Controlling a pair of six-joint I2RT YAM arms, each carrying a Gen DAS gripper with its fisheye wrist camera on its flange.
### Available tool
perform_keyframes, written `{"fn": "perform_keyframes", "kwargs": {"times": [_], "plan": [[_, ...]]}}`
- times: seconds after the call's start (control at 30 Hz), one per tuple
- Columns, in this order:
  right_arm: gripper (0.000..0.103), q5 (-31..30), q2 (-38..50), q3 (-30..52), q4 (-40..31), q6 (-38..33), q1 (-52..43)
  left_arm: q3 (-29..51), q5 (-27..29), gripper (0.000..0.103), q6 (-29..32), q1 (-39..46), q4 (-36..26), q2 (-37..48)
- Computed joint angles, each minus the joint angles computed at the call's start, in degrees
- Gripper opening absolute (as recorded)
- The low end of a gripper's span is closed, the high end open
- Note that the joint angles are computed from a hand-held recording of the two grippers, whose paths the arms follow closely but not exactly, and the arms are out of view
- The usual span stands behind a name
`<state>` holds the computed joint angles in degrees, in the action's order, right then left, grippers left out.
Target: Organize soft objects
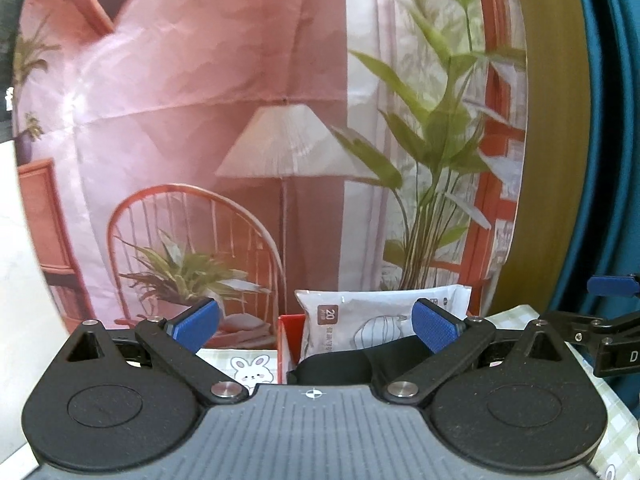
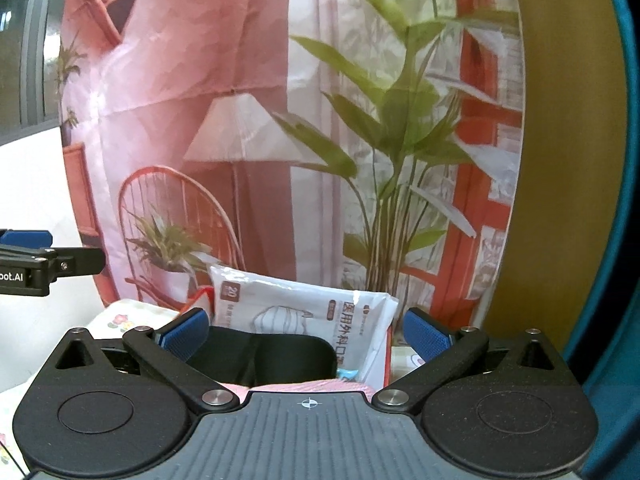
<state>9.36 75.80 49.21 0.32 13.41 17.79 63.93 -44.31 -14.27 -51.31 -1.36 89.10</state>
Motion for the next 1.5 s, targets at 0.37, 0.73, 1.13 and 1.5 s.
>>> {"fn": "perform_keyframes", "kwargs": {"times": [0.37, 0.73, 1.13, 1.5], "plan": [[0.103, 10.5, -14.3, -3.2, -9.6, 3.6, 9.8, -8.2, -13.1, 0.103, -9.1, -12.1, -6.3, -12.6], [0.103, 27.5, -24.1, -0.2, -25.2, 10.8, 24.9, -7.0, -27.3, 0.103, -21.5, -25.0, -21.7, -17.4], [0.103, 36.0, -28.5, 4.1, -36.5, 15.5, 34.8, -3.5, -31.2, 0.103, -30.3, -29.5, -31.7, -15.8], [0.103, 36.8, -28.8, 4.4, -37.7, 15.0, 33.8, -4.1, -30.8, 0.103, -30.9, -29.1, -32.2, -16.4]]}}
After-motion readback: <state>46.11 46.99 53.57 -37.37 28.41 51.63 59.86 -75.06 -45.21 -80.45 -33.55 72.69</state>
